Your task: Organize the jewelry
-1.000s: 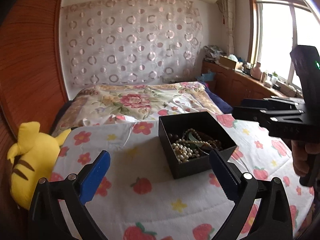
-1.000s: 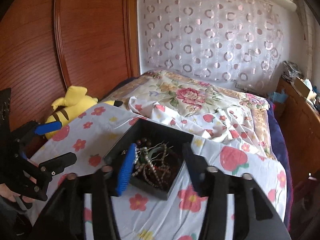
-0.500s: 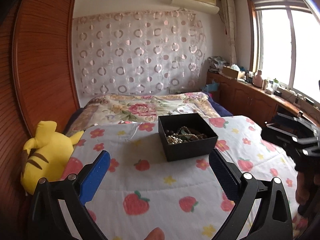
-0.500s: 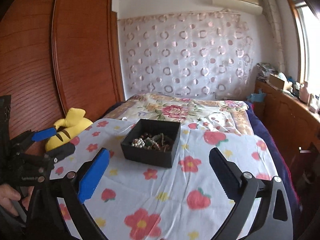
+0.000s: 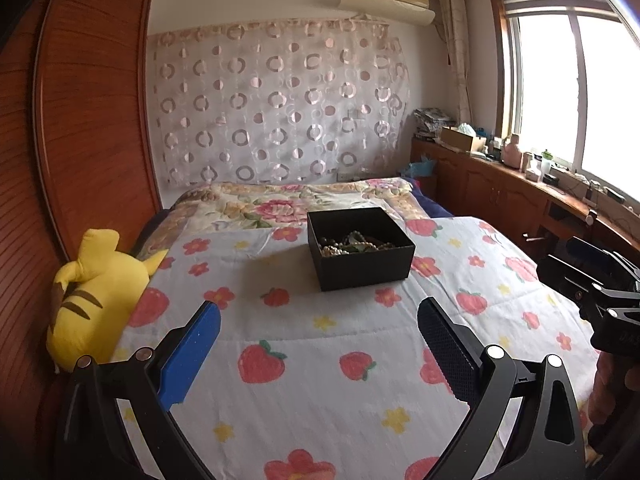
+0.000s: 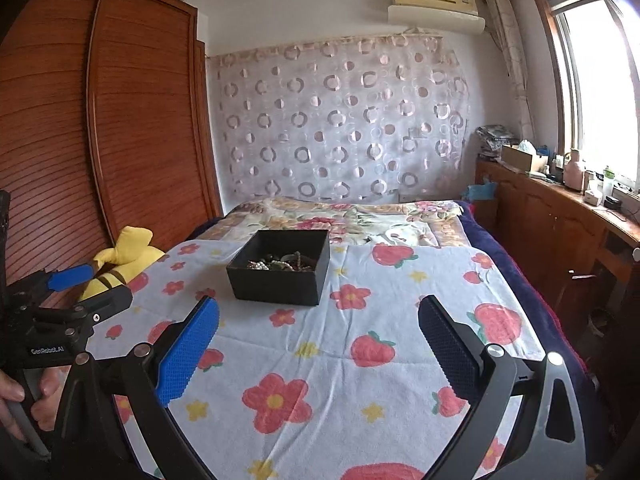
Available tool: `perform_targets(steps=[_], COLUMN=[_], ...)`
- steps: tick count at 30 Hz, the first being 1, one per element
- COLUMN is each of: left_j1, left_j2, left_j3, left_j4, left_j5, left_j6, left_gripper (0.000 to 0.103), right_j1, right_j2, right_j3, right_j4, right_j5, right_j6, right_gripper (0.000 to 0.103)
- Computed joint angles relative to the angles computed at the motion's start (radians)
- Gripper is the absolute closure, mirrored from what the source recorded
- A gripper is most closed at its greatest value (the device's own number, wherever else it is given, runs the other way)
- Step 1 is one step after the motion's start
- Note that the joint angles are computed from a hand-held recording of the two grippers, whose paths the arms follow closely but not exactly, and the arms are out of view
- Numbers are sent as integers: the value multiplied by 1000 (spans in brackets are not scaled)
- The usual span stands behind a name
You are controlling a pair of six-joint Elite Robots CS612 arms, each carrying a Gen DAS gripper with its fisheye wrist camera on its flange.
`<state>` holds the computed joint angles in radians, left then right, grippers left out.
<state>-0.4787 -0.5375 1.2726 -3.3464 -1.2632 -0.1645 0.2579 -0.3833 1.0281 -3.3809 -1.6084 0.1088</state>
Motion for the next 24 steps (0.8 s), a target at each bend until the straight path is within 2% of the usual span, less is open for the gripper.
perform_targets(steps=[24], left_j1=[-5], left_j2=[-4], left_j3=[18], left_j4=[-56], left_j5=[22], left_j6=[8], left_gripper=[8], right_j1=[3], right_j2=[11], right_j3=[-7], right_j4=[2], right_j5=[-4], right_j6=[9], right_gripper=[3])
